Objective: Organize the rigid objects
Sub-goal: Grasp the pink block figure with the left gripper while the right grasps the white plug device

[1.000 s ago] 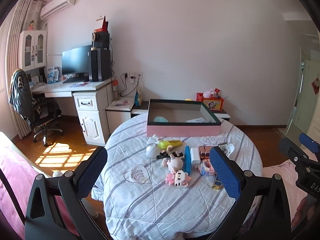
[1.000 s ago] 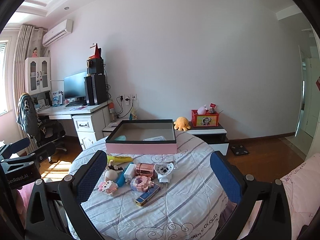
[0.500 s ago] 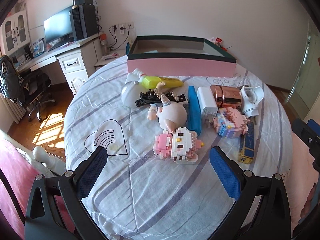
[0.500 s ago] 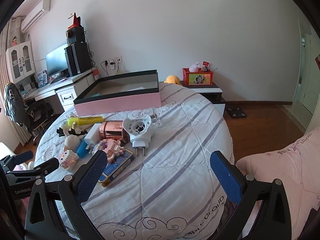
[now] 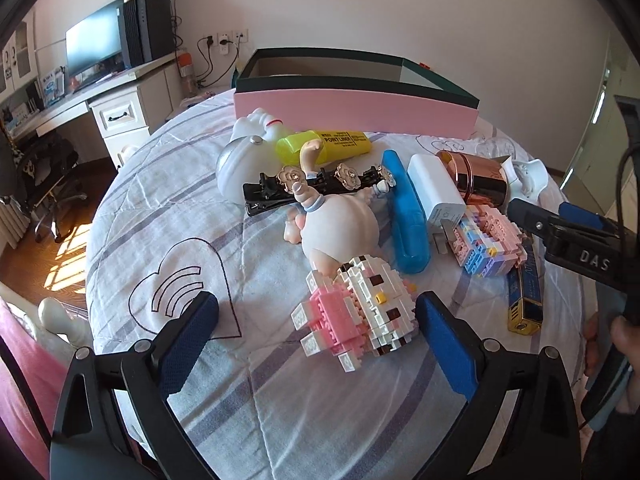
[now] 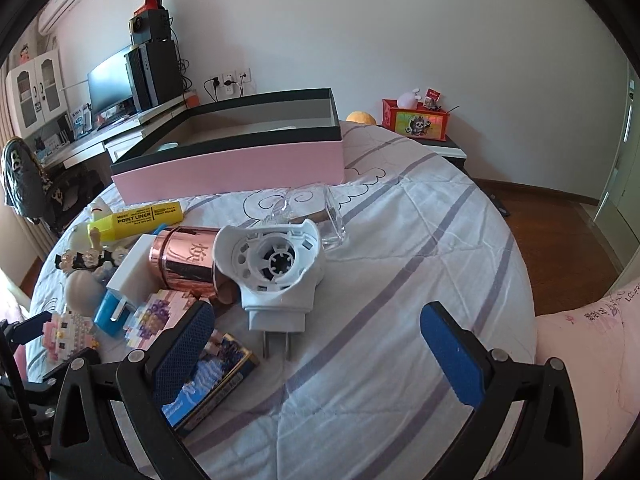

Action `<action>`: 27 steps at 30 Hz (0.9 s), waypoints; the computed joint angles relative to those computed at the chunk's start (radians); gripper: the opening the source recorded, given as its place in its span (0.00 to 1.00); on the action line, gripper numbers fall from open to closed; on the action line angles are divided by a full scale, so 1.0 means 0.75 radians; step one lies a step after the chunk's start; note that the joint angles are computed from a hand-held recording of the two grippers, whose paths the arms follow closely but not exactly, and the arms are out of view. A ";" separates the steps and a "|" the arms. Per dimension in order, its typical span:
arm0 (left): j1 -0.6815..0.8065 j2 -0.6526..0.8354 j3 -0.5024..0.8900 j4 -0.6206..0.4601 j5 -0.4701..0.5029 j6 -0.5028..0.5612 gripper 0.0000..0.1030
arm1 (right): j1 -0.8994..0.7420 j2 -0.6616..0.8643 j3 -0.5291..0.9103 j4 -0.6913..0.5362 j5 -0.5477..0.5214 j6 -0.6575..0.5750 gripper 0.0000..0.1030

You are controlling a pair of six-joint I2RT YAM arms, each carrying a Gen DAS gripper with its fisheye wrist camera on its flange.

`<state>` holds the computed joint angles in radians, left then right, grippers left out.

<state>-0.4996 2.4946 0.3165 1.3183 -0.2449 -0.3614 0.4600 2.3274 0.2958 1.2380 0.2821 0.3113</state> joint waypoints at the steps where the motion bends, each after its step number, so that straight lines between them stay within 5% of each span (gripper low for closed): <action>1: 0.011 0.003 -0.005 0.009 0.016 0.010 0.97 | -0.025 -0.026 0.026 -0.067 -0.043 -0.007 1.00; 6: 0.032 0.048 -0.016 0.079 0.041 0.040 0.98 | -0.040 -0.106 0.139 -0.289 -0.030 -0.076 1.00; 10: 0.048 0.066 -0.012 0.106 0.057 0.054 0.96 | -0.113 -0.074 0.178 -0.312 -0.193 -0.097 0.63; 13: 0.014 0.072 -0.005 0.109 0.015 0.055 0.82 | -0.123 -0.059 0.147 -0.227 -0.218 -0.106 0.52; 17: -0.007 0.065 -0.030 0.140 0.016 0.053 0.49 | -0.138 -0.032 0.086 -0.099 -0.249 -0.109 0.52; 27: -0.003 0.080 -0.146 0.295 0.089 0.002 0.47 | -0.108 0.086 -0.132 0.300 -0.255 -0.051 0.52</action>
